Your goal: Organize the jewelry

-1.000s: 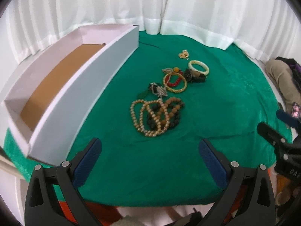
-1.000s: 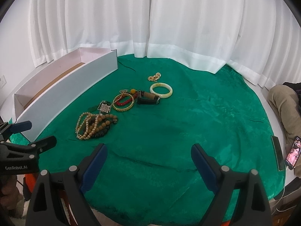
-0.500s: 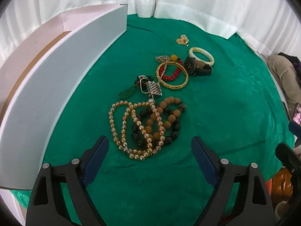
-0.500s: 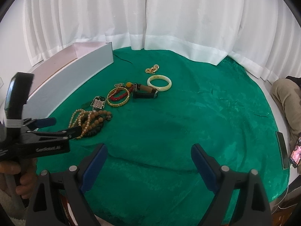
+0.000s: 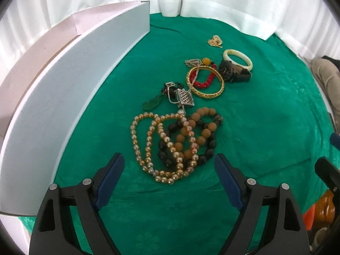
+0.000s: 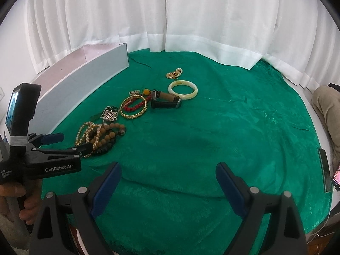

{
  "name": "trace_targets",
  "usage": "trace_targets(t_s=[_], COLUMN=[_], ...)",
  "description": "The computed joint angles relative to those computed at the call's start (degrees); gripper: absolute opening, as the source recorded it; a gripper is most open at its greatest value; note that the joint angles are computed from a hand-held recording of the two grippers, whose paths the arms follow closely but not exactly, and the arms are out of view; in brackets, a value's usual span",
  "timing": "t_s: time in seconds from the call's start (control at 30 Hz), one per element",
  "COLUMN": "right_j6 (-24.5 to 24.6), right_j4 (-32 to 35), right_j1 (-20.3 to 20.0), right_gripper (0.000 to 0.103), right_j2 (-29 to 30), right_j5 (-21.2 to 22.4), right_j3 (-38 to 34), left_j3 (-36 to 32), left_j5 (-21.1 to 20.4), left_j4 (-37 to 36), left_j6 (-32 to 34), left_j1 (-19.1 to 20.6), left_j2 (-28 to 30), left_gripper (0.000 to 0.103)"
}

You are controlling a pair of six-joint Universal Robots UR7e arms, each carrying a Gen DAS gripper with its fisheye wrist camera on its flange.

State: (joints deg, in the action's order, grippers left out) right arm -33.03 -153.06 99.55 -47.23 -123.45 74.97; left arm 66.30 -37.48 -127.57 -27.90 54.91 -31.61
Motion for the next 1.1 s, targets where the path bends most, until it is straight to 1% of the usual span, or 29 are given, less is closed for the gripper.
trace_targets(t_s=[0.13, 0.47, 0.63, 0.7, 0.73, 0.77, 0.8, 0.83, 0.87, 0.9, 0.93, 1.0, 1.1], right_j6=[-0.2, -1.1, -1.2, -1.1, -1.1, -1.1, -1.1, -1.2, -1.2, -1.1, -1.1, -0.9, -0.8], right_j4=[0.5, 0.1, 0.5, 0.6, 0.5, 0.5, 0.5, 0.6, 0.7, 0.8, 0.7, 0.6, 0.5], right_j1=[0.0, 0.1, 0.2, 0.2, 0.2, 0.2, 0.2, 0.2, 0.2, 0.2, 0.2, 0.2, 0.2], right_gripper=[0.092, 0.092, 0.092, 0.092, 0.092, 0.092, 0.092, 0.092, 0.092, 0.092, 0.092, 0.092, 0.092], right_j2=[0.5, 1.3, 1.5, 1.5, 1.5, 1.5, 1.5, 1.5, 1.5, 1.5, 1.4, 1.4, 1.6], right_j5=[-0.1, -0.9, -1.3, -1.3, -1.3, -1.3, -1.3, -1.3, -1.4, -1.5, -1.5, -1.6, -1.6], right_j3=[-0.4, -0.9, -1.2, -1.1, -1.1, -1.0, -0.9, -1.0, -0.9, -0.9, -0.8, -0.9, -1.1], left_j3=[-0.7, -0.3, -1.0, -2.1, -3.1, -3.7, -3.6, -3.6, -3.4, -3.1, -2.7, -1.3, 0.6], left_j5=[-0.2, 0.0, -1.0, -1.9, -2.4, -3.2, -4.2, -4.3, -4.7, -5.3, -6.0, -8.0, -8.7], left_j4=[2.0, 1.7, 0.8, 0.1, 1.1, 1.3, -0.2, -0.7, -1.7, -2.4, -2.8, -4.7, -5.8], left_j6=[-1.1, -1.7, -0.9, 0.7, 0.7, 0.9, 1.7, 1.9, 2.4, 2.6, 2.7, 2.6, 2.0], left_j1=[0.4, 0.6, 0.9, 1.2, 1.4, 1.7, 1.9, 2.0, 2.0, 2.1, 2.2, 2.5, 2.2], left_j2=[0.6, 0.2, 0.8, 1.8, 2.4, 2.7, 2.8, 2.8, 2.6, 2.3, 1.8, 0.5, -1.4], left_gripper=[0.084, 0.084, 0.084, 0.077, 0.067, 0.06, 0.057, 0.047, 0.027, 0.017, 0.016, 0.01, 0.009])
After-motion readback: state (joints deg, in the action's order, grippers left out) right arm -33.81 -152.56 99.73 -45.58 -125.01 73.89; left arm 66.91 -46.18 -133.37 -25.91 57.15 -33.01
